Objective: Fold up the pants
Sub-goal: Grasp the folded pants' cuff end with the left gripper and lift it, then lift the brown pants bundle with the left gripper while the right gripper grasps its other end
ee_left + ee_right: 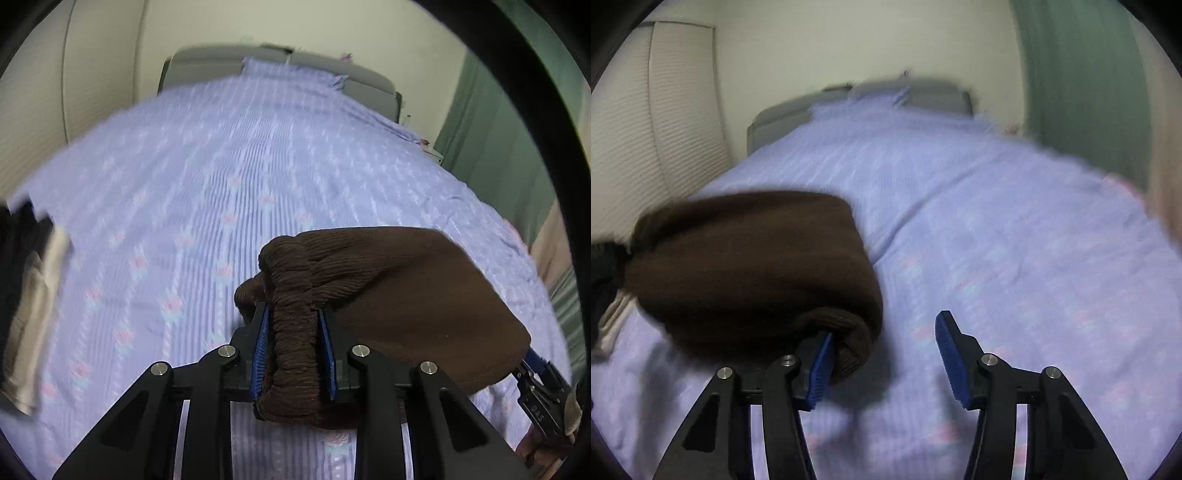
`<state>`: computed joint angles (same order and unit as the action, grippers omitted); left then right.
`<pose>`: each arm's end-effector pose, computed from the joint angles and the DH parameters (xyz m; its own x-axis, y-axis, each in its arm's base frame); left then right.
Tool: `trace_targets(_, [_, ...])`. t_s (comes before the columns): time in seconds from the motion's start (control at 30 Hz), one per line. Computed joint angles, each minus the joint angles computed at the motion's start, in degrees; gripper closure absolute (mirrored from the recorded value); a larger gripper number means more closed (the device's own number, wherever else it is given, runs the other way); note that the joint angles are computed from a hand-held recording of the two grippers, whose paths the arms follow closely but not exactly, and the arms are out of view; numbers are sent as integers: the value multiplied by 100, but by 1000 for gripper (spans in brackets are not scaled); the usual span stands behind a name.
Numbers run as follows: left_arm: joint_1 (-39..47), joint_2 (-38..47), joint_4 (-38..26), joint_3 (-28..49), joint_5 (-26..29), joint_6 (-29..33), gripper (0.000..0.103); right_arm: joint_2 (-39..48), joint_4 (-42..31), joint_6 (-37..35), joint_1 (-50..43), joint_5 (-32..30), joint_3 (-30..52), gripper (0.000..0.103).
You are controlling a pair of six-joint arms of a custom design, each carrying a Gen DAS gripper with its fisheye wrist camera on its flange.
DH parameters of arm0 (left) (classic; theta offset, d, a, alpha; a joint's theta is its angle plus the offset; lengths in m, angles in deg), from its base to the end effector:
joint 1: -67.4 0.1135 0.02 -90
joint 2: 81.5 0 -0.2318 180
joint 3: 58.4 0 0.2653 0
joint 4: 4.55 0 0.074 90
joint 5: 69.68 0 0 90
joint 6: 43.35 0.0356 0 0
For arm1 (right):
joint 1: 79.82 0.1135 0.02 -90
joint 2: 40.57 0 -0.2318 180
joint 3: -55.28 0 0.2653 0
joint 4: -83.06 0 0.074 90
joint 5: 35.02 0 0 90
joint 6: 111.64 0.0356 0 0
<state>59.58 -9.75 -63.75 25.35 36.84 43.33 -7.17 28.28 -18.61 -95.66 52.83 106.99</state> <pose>0.2764 -0.0482 0.3095 -0.7443 0.0462 -0.6662 0.2792 0.9277 -0.2476 0.1605 -0.0442 0.2593 -0.5581 0.2133 -0.8019 0.2736 0.9597 0.0648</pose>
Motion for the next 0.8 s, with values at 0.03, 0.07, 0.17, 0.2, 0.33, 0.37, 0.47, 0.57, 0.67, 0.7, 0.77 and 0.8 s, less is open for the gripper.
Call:
trace_targets(0.03, [75, 25, 85, -125, 135, -91, 78, 161, -57, -26, 112, 105, 92, 51])
trace_targets(0.07, [103, 36, 128, -210, 192, -134, 77, 215, -14, -78, 301, 340, 75, 51])
trace_targets(0.17, [134, -20, 219, -445, 276, -189, 76, 257, 118, -384, 635, 867, -117, 51])
trace_targets(0.2, [159, -5, 217, -462, 359, -193, 75, 340, 130, -412, 600, 859, -135, 51])
trace_targets(0.33, [104, 116, 347, -566, 219, -270, 64, 589, -69, -493, 105, 304, -105, 48])
trace_targets(0.37, [67, 104, 395, -601, 114, -279, 61, 570, -185, -521, 68, 183, -47, 47])
trace_targets(0.47, [40, 48, 479, -685, -105, -330, 52, 337, -840, -611, -155, -250, 245, 47])
trace_targets(0.57, [-14, -55, 527, -768, -203, -302, 46, -411, -1161, -394, 404, 455, 478, 40])
trace_targets(0.67, [38, -54, 427, -685, -170, -309, 38, -627, -990, -387, 985, 1268, 688, 22])
trace_targets(0.7, [91, -22, 338, -613, -106, -298, 36, -587, -750, -473, 954, 1202, 729, 19])
trace_targets(0.77, [173, 42, 234, -500, -25, -243, 34, -209, -349, -686, 638, 661, 830, 17])
trace_targets(0.8, [199, 48, 112, -414, 16, -224, 34, 6, -211, -727, 479, 400, 896, 17])
